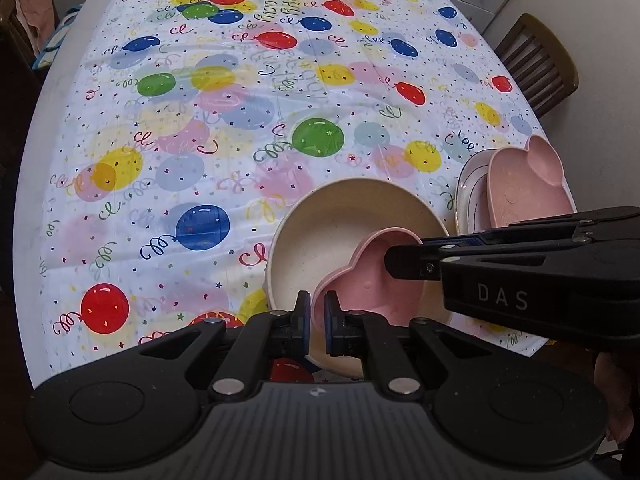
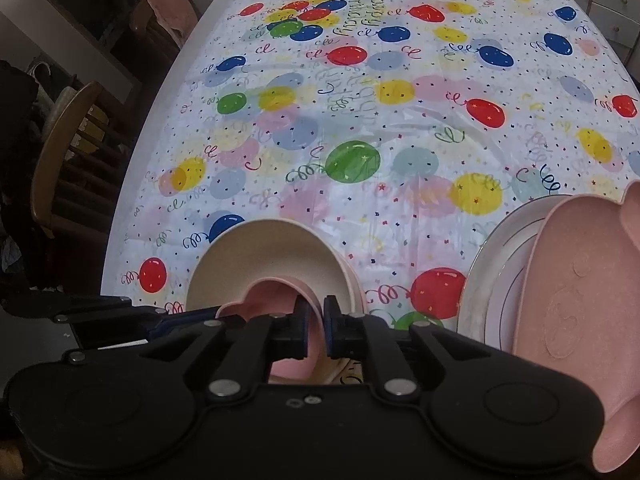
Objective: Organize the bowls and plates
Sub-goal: 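Lower the heart dish into the cream bowl and open both grippers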
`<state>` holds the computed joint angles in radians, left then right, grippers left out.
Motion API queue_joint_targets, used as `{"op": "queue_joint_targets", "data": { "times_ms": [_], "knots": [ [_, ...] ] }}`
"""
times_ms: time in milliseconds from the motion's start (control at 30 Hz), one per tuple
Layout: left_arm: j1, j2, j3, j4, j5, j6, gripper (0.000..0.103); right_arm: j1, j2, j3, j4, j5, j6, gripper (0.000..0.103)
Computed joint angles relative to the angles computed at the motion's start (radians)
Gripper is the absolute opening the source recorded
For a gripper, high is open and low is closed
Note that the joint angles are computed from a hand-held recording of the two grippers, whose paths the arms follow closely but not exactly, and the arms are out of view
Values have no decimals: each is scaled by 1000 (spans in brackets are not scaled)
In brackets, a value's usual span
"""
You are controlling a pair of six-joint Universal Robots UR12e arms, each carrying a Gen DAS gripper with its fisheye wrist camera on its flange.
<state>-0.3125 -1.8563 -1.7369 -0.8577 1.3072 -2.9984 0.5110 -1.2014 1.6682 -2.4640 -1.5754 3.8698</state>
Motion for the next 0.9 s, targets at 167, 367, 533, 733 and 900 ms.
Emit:
{"op": "queue_joint_targets", "data": {
  "times_ms": [167, 367, 533, 733, 900],
  "knots": [
    [8, 7, -7, 15, -14, -4, 7, -2, -7, 4, -9, 11, 0, 16],
    [14, 24, -21, 50, -32, 8, 7, -1, -22, 13, -44, 5, -10, 22],
    [18, 35, -31, 71, -31, 11, 7, 2, -34, 22, -62, -11, -20, 30],
    [20, 49, -40, 96, -34, 9, 8, 6, -49, 39, -80, -28, -15, 36],
    [23, 59, -50, 123, -37, 10, 9, 10, -58, 46, -101, -42, -16, 43]
  ]
}}
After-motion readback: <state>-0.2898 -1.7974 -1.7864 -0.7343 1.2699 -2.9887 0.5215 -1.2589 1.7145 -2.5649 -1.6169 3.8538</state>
